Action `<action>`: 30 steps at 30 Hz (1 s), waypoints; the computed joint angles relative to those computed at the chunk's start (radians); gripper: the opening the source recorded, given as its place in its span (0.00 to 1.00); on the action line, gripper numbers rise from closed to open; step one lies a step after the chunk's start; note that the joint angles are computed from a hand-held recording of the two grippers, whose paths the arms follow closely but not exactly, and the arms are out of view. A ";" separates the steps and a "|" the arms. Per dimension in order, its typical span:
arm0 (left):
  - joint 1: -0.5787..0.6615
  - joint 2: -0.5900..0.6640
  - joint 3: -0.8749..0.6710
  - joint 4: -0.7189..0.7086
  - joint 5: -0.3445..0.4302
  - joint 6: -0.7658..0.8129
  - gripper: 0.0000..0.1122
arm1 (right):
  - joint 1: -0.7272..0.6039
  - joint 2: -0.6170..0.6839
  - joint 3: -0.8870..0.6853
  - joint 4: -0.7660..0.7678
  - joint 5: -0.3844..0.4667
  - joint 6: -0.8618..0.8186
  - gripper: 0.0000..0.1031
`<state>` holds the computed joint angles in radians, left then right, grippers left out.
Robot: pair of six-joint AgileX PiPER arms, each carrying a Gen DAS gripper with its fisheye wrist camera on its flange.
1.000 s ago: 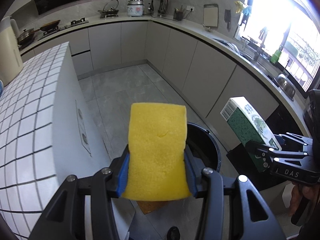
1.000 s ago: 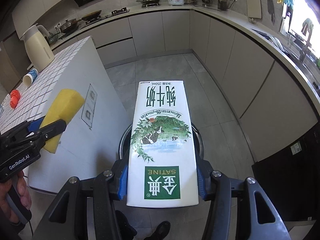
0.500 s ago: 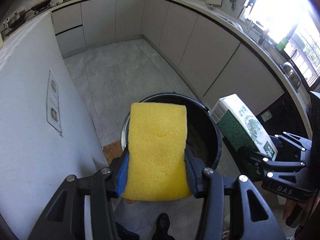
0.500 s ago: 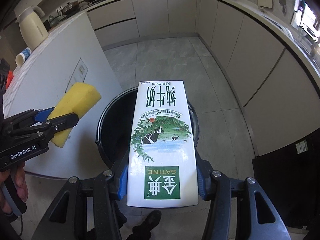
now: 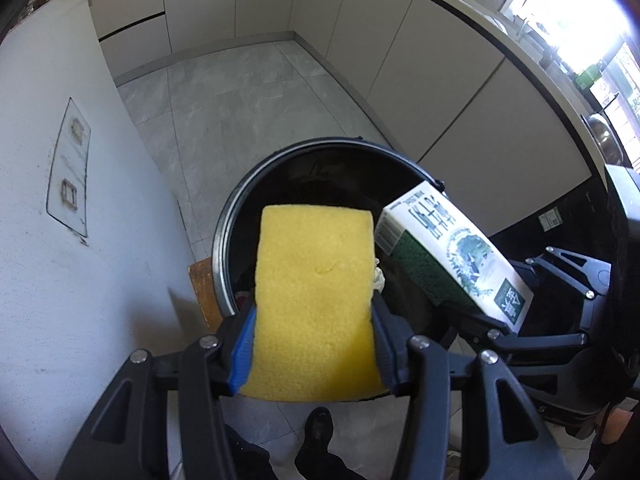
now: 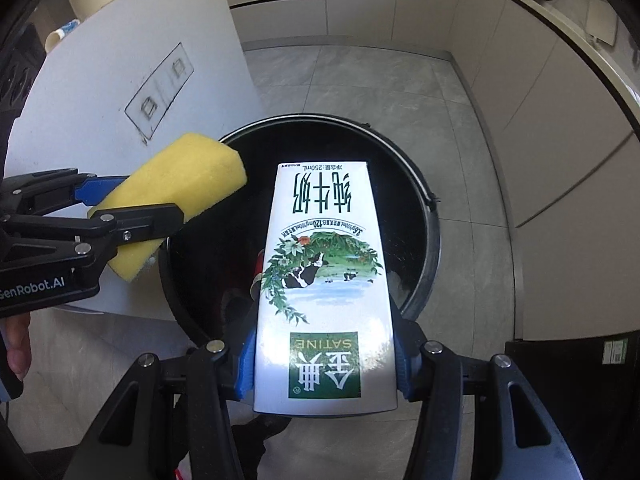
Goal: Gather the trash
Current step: 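Open both tools over the bin to drop the sponge and carton, then move both tools back from the bin to the island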
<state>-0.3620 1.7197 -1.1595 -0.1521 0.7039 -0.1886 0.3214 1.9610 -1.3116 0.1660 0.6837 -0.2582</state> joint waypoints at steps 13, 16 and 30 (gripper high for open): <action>-0.045 0.017 0.030 0.133 -0.033 -0.198 0.87 | -0.010 0.025 0.037 -0.285 -0.179 0.103 0.98; -0.060 0.028 0.031 0.196 -0.016 -0.242 0.87 | -0.031 0.024 0.046 -0.335 -0.189 0.186 1.00; -0.091 -0.019 0.046 0.303 0.001 -0.335 0.87 | -0.120 0.017 0.041 -0.145 -0.118 0.206 1.00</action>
<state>-0.4528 1.7003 -1.1130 0.1507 0.7048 -0.5235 0.2019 1.9778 -1.2707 0.0207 0.5656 -0.0527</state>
